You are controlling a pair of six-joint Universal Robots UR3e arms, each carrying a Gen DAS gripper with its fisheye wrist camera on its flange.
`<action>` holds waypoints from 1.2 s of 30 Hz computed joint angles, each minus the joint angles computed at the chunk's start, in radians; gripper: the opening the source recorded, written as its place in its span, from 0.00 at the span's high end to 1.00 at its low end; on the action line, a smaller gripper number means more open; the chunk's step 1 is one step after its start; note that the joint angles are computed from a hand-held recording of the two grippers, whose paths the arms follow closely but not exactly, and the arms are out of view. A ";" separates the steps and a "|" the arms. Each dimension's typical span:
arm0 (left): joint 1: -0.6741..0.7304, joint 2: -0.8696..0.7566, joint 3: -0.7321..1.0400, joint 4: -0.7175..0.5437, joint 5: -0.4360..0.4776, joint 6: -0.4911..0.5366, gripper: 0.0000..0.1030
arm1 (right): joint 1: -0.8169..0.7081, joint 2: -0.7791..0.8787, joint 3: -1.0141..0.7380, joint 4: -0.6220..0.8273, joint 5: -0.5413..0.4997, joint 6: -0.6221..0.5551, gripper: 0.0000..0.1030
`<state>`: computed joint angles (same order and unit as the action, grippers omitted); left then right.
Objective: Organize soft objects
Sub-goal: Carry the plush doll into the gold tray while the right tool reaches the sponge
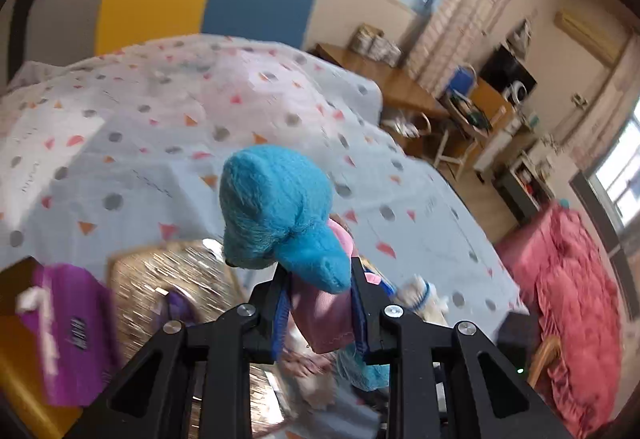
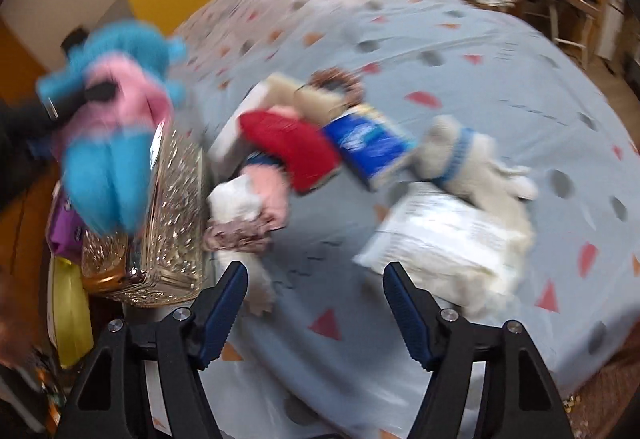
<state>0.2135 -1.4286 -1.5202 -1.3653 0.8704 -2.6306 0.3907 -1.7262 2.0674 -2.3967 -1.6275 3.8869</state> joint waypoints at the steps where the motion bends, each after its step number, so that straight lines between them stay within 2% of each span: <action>1: 0.016 0.000 0.015 -0.009 -0.004 0.002 0.74 | 0.001 0.033 -0.015 -0.011 0.003 -0.007 0.31; 3: 0.064 -0.013 0.056 -0.028 -0.022 0.009 0.74 | 0.003 0.113 -0.046 -0.048 0.018 -0.015 0.35; 9: 0.231 -0.053 0.158 -0.066 -0.073 0.048 0.74 | -0.040 0.228 -0.049 -0.179 0.111 -0.042 0.35; 10: 0.273 -0.062 0.173 -0.074 -0.086 0.054 0.74 | -0.041 0.239 -0.055 -0.175 0.116 -0.054 0.38; 12: 0.351 -0.084 0.195 -0.087 -0.108 0.069 0.74 | -0.039 0.268 -0.073 -0.166 0.123 -0.068 0.55; 14: 0.422 -0.103 0.199 -0.082 -0.113 0.083 0.74 | -0.034 0.285 -0.085 -0.159 0.123 -0.079 0.56; 15: 0.466 -0.118 0.198 -0.070 -0.109 0.085 0.74 | -0.029 0.288 -0.099 -0.152 0.118 -0.089 0.62; 18: 0.560 -0.159 0.176 -0.027 -0.087 0.084 0.74 | -0.012 0.310 -0.140 -0.130 0.095 -0.112 0.67; 21: 0.636 -0.183 0.114 0.034 -0.051 0.094 0.74 | 0.000 0.336 -0.171 -0.127 0.081 -0.128 0.72; 29: 0.805 -0.191 -0.138 0.171 0.047 0.203 0.74 | -0.007 0.325 -0.154 -0.132 0.093 -0.148 0.72; 36: 0.877 -0.108 -0.369 0.187 0.110 0.333 0.73 | 0.038 0.313 -0.153 -0.117 0.040 -0.155 0.75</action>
<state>1.0901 -1.5370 -1.8896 -1.1780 0.9802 -2.2973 0.4283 -1.4128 1.9141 -2.5141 -1.5879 3.7321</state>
